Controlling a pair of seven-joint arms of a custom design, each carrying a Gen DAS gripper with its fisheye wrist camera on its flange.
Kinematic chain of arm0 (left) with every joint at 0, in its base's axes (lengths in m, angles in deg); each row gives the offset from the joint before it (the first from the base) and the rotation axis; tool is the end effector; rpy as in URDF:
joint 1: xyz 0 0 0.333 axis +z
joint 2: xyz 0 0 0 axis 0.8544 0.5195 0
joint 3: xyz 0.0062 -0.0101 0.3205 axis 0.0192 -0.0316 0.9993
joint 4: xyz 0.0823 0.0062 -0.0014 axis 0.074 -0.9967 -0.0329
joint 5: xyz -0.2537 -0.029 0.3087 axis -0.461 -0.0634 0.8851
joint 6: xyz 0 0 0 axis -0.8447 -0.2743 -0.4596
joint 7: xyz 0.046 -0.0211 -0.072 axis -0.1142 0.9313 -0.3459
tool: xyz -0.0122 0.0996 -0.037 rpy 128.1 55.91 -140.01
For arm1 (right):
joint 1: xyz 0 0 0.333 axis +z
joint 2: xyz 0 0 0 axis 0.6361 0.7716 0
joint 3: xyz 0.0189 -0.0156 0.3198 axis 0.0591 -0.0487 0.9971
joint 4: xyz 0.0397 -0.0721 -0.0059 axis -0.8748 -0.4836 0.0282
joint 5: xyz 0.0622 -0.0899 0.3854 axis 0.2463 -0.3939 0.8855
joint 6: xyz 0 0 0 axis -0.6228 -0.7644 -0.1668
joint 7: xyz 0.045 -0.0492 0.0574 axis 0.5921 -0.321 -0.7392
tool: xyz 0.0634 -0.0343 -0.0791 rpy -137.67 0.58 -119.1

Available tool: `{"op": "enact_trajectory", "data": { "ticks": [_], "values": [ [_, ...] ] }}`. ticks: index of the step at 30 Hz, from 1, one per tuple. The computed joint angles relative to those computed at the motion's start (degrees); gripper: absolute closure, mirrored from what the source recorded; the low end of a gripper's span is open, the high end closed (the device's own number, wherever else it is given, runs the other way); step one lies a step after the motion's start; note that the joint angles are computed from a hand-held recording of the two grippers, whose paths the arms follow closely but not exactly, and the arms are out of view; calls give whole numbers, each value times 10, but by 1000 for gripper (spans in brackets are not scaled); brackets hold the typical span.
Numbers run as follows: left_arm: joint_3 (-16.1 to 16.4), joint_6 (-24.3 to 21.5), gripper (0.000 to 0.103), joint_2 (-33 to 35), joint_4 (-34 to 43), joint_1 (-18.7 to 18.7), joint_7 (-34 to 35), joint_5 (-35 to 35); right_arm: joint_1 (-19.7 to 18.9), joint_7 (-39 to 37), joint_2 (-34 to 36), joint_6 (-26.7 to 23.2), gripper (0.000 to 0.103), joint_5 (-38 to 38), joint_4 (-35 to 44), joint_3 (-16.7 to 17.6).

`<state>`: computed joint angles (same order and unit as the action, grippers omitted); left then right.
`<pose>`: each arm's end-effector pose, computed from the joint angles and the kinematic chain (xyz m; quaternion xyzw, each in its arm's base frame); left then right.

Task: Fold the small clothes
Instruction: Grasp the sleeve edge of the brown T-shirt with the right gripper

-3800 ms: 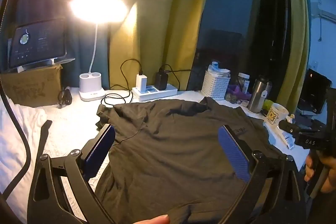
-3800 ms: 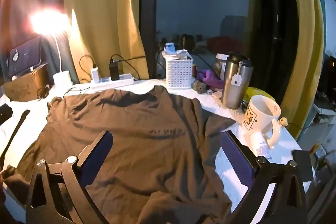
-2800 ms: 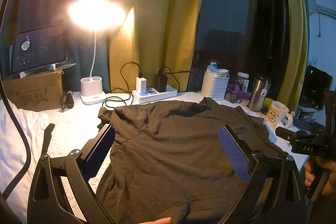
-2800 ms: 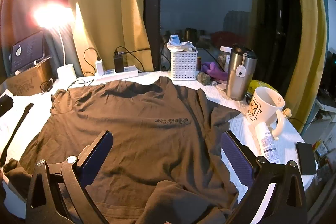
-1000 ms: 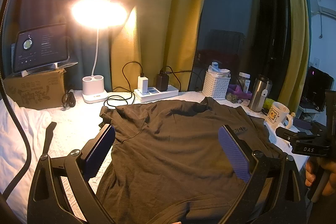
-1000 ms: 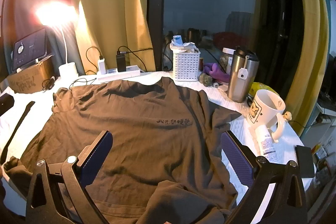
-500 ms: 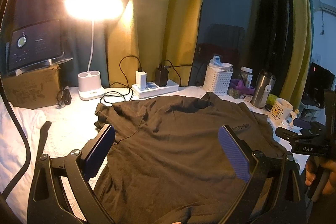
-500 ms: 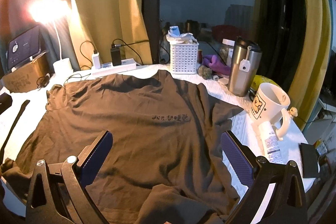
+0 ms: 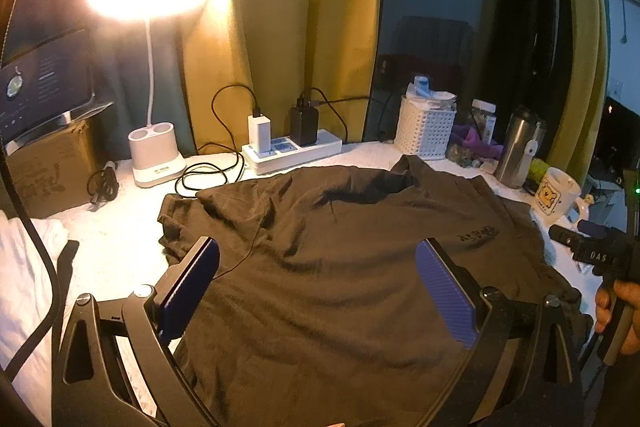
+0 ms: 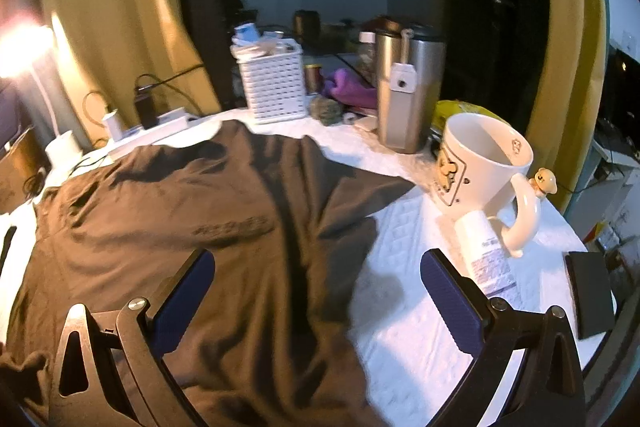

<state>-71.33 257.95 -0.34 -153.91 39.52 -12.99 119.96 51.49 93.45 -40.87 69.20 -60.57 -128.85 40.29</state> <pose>0.4798 -0.3255 0.4805 -0.4583 0.7469 -0.4338 0.2096 0.3368 0.1955 0.4642 -0.4807 0.7979 -0.3105 0.1895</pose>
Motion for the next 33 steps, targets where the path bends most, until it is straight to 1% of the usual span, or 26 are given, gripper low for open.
{"op": "enact_trajectory", "data": {
  "ticks": [2, 4, 5, 6, 7, 9, 14, 20, 21, 22, 24, 25, 27, 30, 33],
  "values": [
    [-16, -14, 5, 12, 12, 7, 40, -41, -9, -5, 0, 17, 0, -5, -9, -14],
    [-12, -26, 5, 23, 26, -3, 53, -53, -19, -11, 2, 40, 1, -8, -18, -27],
    [-8, -31, 5, 28, 33, -10, 55, -55, -25, -16, 4, 53, 6, -8, -21, -34],
    [-7, -37, 5, 35, 41, -13, 62, -62, -30, -22, 8, 66, 13, -6, -24, -41],
    [-4, -42, 5, 41, 49, -18, 67, -66, -35, -30, 13, 77, 16, -2, -26, -48],
    [2, -52, 5, 53, 63, -27, 74, -73, -46, -50, 24, 103, 30, 7, -30, -61],
    [3, -76, 5, 78, 92, -34, 112, -112, -71, -92, 59, 179, 50, 42, -44, -87],
    [12, -96, 5, 97, 117, -43, 133, -133, -104, -122, 94, 226, 50, 91, -47, -96],
    [11, -98, 5, 100, 120, -42, 138, -139, -111, -123, 96, 230, 51, 91, -46, -91],
    [9, -100, 5, 103, 123, -39, 144, -147, -115, -130, 102, 232, 55, 93, -43, -89],
    [4, -100, 5, 107, 126, -34, 159, -163, -125, -136, 113, 236, 87, 93, -35, -85],
    [3, -99, 5, 107, 127, -33, 164, -169, -128, -136, 114, 236, 91, 92, -34, -83],
    [-1, -97, 5, 108, 126, -28, 180, -184, -145, -122, 110, 238, 94, 77, -32, -68],
    [-1, -87, 5, 106, 122, -25, 195, -200, -168, -91, 84, 188, 94, 37, -18, -35],
    [-2, -80, 5, 104, 118, -22, 212, -218, -167, -73, 54, 137, 94, 5, -1, -23]
  ]
}}
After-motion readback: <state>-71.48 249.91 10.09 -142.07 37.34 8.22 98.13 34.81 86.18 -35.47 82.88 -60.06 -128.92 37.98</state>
